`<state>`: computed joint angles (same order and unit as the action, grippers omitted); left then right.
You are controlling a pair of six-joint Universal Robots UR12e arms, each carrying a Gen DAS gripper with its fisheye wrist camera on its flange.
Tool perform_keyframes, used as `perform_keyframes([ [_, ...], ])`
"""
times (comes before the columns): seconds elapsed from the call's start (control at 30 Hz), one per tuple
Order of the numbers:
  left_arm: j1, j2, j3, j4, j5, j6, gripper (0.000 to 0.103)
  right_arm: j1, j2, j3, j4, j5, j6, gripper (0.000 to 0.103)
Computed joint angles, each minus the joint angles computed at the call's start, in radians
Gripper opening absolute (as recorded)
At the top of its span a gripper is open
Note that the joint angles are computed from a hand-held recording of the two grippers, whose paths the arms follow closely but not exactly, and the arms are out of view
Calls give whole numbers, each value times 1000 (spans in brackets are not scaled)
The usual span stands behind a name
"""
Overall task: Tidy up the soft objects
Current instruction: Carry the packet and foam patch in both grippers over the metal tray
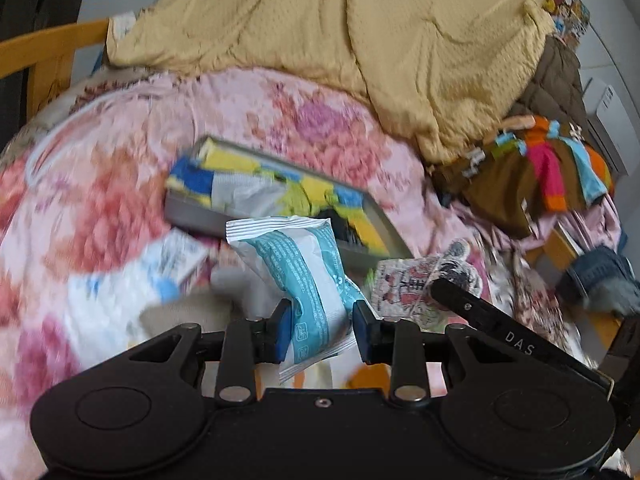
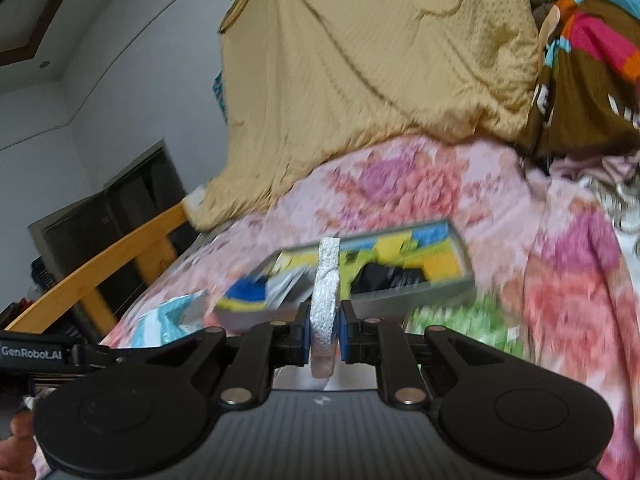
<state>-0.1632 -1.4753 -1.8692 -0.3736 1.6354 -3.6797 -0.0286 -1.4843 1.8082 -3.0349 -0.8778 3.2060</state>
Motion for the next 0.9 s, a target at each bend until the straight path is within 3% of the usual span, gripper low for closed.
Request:
perform_keyframes([
  [0.2,18,-88,69,60,18,9,34,23,88,-78,-63,-51,62,15],
  [0.4,38,-165,124,105,5,5,34,48,153,-143,-109,-140,67,15],
  [0.7,55,-261,204,89,-7,29,34,78,224,-234,-60,-223,-4,15],
  [0.9,59,-308,239,84,6,4,34,99,239,-259,19,-305,-63,15],
])
